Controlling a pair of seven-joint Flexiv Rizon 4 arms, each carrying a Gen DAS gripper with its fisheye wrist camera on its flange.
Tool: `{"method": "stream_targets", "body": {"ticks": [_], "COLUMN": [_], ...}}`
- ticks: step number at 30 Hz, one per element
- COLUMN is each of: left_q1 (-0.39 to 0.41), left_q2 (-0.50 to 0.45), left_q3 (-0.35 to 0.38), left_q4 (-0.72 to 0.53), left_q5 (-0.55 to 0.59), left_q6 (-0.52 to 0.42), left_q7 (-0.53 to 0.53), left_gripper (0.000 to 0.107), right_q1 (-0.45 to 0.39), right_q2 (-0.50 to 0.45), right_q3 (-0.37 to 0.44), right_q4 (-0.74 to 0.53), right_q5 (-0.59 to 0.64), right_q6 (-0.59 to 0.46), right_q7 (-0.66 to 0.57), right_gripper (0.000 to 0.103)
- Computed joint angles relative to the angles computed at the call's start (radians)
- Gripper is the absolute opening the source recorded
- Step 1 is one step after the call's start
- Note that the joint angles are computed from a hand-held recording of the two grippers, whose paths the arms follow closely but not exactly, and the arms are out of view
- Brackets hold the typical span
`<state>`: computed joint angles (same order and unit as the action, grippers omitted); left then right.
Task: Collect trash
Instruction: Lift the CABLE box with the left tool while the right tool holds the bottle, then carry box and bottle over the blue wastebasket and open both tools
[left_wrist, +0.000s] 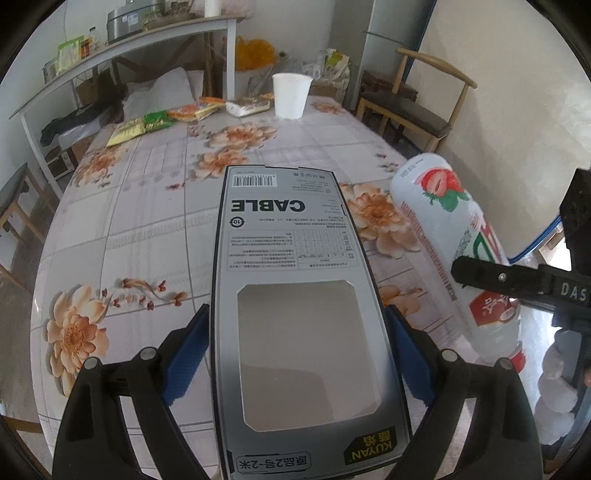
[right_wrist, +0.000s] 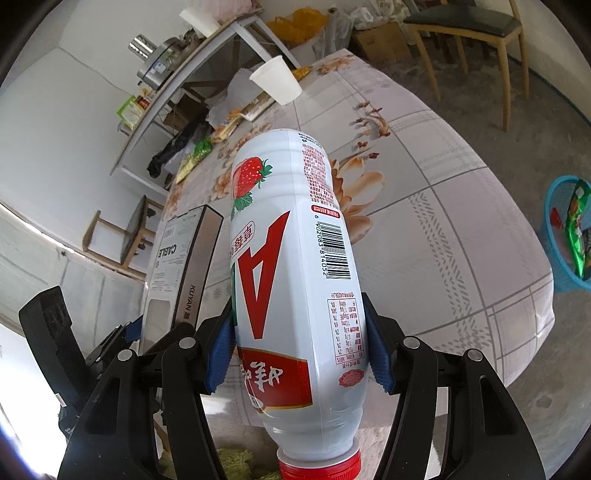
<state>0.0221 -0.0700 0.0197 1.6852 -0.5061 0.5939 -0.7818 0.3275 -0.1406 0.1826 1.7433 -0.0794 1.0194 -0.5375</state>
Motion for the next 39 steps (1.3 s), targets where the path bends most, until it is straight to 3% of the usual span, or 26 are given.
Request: {"method": "stream_targets", "body": {"ticks": [8,14,21,27,31,36,39], "left_q1": [-0.015,-0.062,-0.157,-0.271,-0.359,-0.476,-0.549], "left_q2": [-0.006,-0.032,-0.099,-0.21,-0.322,-0.492,-0.615], "left_q3": [-0.022,-0.07,-0.141,-0.202,-0.231,-0.244,-0.24], "left_q4": [-0.063,-0.152,-0.266,-0.389,-0.502,-0.684,-0.84], "left_q5": [-0.047,-0.099,-0.091,0.009,0.106,0.207,0.246], "left_q6": [-0.077,-0.186,-0.315,-0.427,-0.495,-0.55,-0.595], "left_q7": [0.031,0.046,0.014,-0.048,-0.099,-0.156,-0.199], "left_gripper": [0.088,0.088,0.088,0.089,0.089,0.089,0.089], "right_q1": [-0.025,-0.097,-0.312,-0.435,-0.482,-0.512,-0.432], "right_q2": [0.07,0.187,0.398,0.54,0.553,0.446,0.368], "right_q3": [-0.011,-0.024,0.02,0.038,0.028,-0.018,-0.123], "right_q4": [0.115,0.282,0.524,0.706,0.802,0.864,0.893], "right_q5": [-0.021,-0.138,-0.361,-0.333,-0.283,-0.207,-0.076], "right_q6": [0.146,0.273,0.298,0.291,0.373,0.546,0.67], "right_q7": [0.08,0.263,0.594,0.744,0.784,0.751,0.66], "right_gripper": [0.058,0.058,0.058,0.058,0.058,0.058,0.058]}}
